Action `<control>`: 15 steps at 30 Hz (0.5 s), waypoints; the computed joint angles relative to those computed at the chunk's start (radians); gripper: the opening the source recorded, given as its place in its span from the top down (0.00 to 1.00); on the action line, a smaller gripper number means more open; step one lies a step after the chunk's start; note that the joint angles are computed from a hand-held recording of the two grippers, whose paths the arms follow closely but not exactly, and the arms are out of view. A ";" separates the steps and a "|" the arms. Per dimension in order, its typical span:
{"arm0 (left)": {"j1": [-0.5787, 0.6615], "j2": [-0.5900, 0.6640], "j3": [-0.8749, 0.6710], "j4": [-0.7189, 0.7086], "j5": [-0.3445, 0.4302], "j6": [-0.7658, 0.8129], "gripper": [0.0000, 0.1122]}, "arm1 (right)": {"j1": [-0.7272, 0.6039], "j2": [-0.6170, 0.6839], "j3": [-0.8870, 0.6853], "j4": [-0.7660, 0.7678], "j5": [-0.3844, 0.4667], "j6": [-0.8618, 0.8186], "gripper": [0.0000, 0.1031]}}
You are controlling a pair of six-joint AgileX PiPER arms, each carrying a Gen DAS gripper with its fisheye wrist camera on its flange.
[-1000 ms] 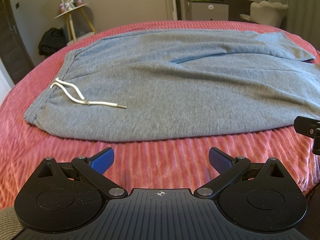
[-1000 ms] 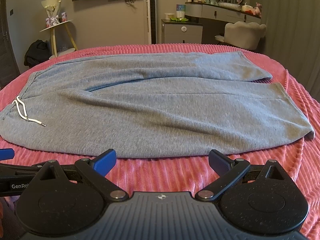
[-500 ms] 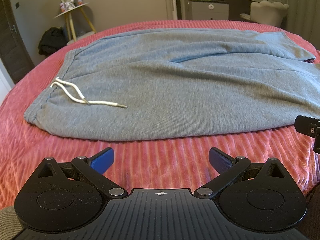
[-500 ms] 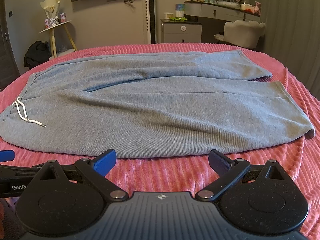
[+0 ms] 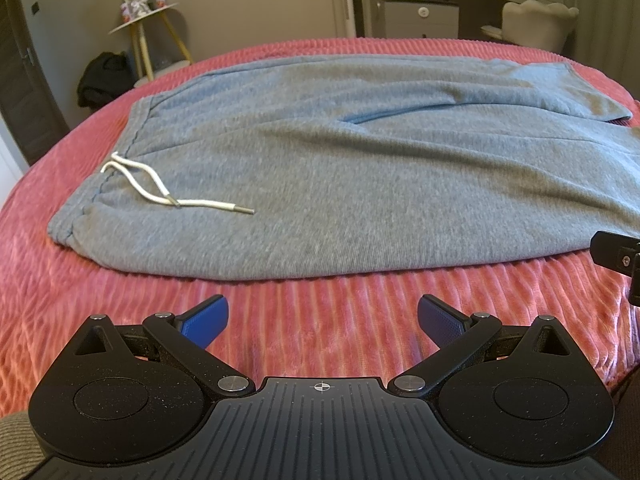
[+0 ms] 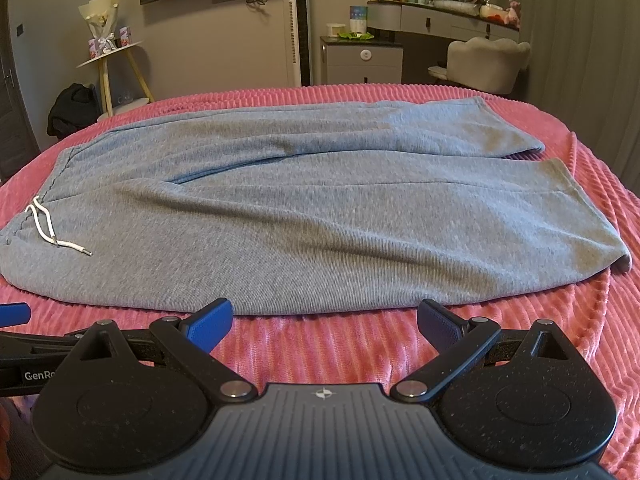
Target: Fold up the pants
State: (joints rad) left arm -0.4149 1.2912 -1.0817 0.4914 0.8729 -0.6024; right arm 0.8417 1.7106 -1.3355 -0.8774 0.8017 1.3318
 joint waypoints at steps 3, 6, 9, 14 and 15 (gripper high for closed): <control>-0.001 0.002 -0.003 -0.003 0.003 0.001 0.08 | -0.001 -0.002 0.002 0.003 -0.003 -0.002 0.04; 0.001 0.005 -0.008 -0.006 0.008 0.004 0.08 | 0.000 -0.001 -0.001 0.005 -0.002 -0.007 0.04; 0.002 0.012 -0.019 -0.012 0.021 0.008 0.08 | 0.003 -0.001 -0.001 0.005 -0.004 -0.009 0.04; 0.008 0.021 -0.033 -0.026 0.034 0.014 0.08 | 0.000 0.000 -0.006 0.020 -0.006 -0.022 0.04; 0.010 0.023 -0.035 -0.029 0.034 0.015 0.08 | 0.001 0.002 -0.008 0.023 -0.005 -0.025 0.04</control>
